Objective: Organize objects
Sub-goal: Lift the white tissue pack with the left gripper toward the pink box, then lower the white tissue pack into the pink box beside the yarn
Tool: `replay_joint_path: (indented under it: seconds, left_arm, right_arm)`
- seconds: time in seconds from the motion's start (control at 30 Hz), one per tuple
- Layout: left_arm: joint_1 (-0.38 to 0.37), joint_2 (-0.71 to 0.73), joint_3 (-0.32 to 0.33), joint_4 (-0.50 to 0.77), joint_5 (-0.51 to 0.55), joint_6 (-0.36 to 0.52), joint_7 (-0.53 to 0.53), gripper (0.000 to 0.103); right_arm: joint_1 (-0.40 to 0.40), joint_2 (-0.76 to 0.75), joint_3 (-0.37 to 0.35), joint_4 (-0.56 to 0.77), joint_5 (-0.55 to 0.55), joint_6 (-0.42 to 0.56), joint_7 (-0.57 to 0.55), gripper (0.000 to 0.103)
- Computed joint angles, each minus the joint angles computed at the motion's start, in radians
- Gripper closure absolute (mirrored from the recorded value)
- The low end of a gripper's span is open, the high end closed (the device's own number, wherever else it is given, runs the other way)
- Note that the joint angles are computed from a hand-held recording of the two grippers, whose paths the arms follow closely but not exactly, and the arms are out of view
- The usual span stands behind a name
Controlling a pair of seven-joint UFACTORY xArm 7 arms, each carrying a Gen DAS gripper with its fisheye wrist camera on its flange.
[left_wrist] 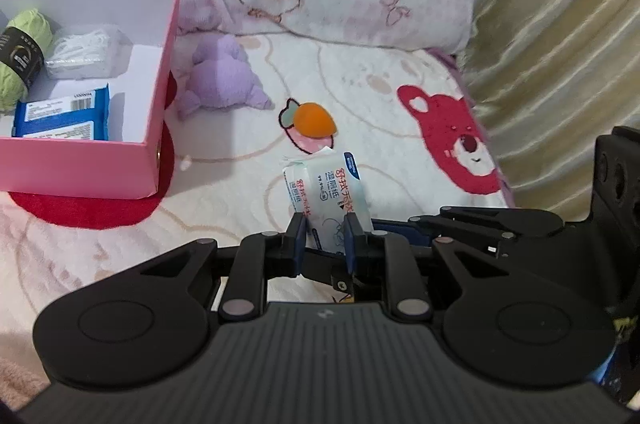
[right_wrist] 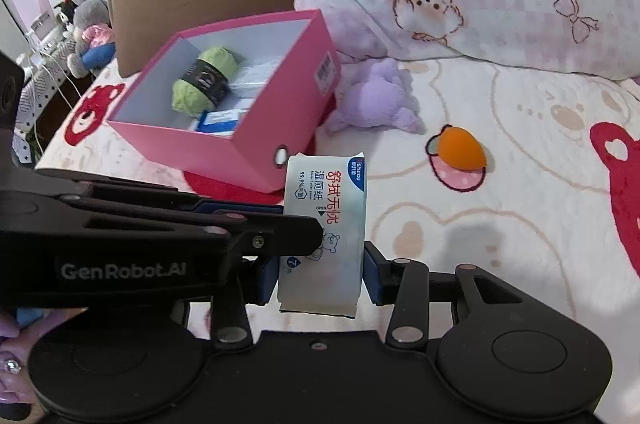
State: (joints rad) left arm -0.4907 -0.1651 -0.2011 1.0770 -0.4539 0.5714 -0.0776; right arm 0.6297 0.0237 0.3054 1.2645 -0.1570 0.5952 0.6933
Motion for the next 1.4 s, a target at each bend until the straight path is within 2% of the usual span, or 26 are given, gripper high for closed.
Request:
replay_joint_path:
  seconds: [0.17,0.33,0.53,0.67,0.8,0.9,1.13,1.4]
  left_arm:
    - [-0.005,-0.081,0.014,-0.051,-0.018,0.015,0.010,0.086]
    - [0.002,-0.147,0.021,-0.067,0.008,0.085,-0.028,0.086]
    - [0.001,-0.232,0.048,-0.079,0.001,0.160,-0.007,0.086]
    - [0.001,-0.275,0.057,-0.079,-0.003,0.169,0.011,0.086]
    - [0.003,-0.295,0.062,-0.071,-0.002,0.171,0.024,0.086]
    - [0.004,-0.293,0.070,-0.056,-0.005,0.180,0.035,0.085]
    - [0.010,-0.276,0.089,-0.042,-0.039,0.153,0.069,0.086]
    - [0.042,-0.264,0.102,-0.020,-0.043,0.153,0.056,0.086]
  right_arm:
    - [0.014,-0.025,0.015,-0.001,0.008,0.006,0.036,0.056]
    - [0.027,-0.033,0.028,0.020,0.074,0.035,0.023,0.055]
    - [0.047,-0.044,0.042,0.056,0.096,0.071,0.041,0.055]
    - [0.060,-0.045,0.055,0.095,0.036,0.097,0.090,0.055]
    - [0.075,-0.041,0.067,0.145,-0.080,0.143,0.163,0.055]
    - [0.084,-0.026,0.067,0.180,-0.112,0.167,0.176,0.055]
    - [0.096,0.021,0.046,0.252,-0.119,0.191,0.151,0.055]
    - [0.128,0.103,0.023,0.365,-0.128,0.214,0.123,0.055]
